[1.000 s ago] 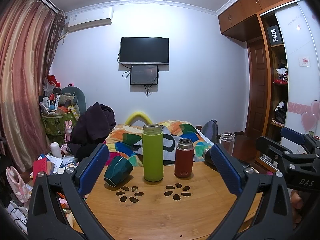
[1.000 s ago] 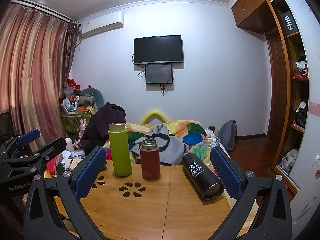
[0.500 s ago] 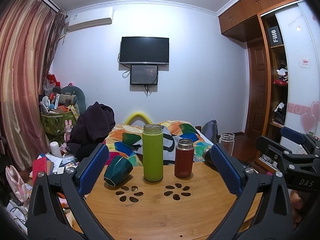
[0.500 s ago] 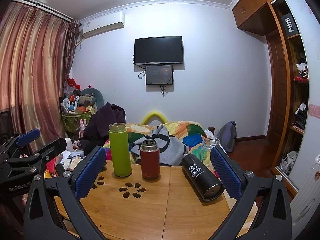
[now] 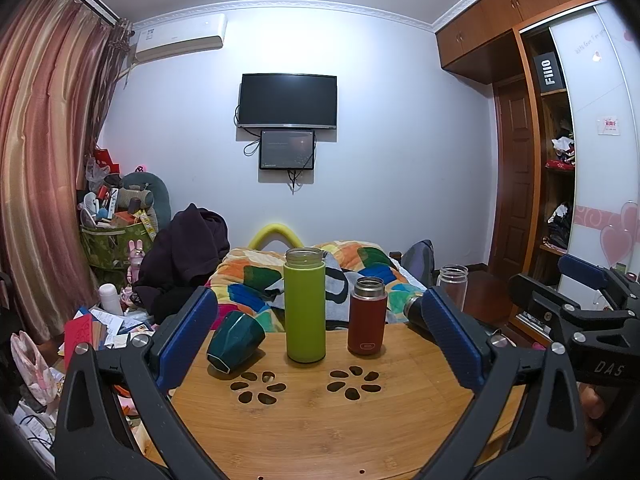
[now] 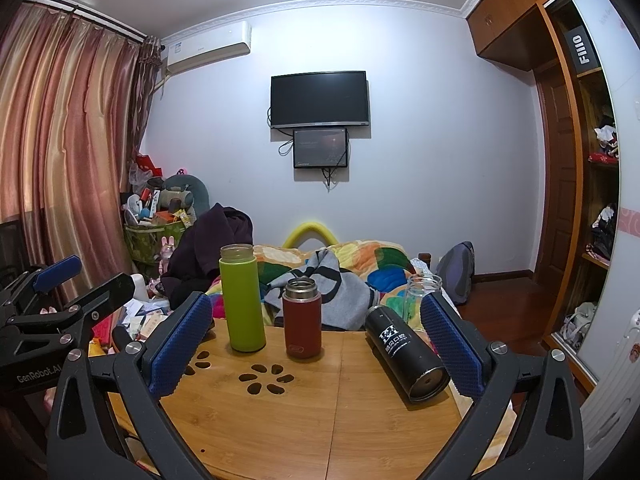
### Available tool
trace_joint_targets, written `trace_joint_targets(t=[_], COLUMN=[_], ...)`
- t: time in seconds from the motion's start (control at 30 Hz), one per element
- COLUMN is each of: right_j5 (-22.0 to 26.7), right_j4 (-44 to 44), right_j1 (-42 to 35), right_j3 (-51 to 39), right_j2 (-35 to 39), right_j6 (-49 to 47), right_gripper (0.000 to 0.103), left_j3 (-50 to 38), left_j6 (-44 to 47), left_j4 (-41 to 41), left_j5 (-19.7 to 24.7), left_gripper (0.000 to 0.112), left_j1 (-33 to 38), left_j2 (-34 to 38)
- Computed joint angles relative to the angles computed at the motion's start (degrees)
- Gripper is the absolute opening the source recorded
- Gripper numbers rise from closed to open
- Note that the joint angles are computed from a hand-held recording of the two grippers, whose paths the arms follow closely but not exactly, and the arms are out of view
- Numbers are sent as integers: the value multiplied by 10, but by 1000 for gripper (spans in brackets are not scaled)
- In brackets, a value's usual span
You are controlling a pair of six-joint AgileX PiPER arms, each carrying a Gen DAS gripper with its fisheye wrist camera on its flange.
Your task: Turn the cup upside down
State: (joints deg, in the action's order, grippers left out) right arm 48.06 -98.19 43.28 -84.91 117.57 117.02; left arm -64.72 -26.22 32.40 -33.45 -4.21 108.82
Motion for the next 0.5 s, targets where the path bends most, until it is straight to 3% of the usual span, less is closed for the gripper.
trace_joint_targets(t=[0.5], right_j5=[-1], right_j4=[0], right_j1=[-1], right_j3=[-2], right_j2=[2], right_j6=[-4], right_gripper=[103], left_j3=[-1], left_j6=[0], left_j4=[-2], left_j5=[0], left_gripper=[103], left_j1=[0], left_j2=[0])
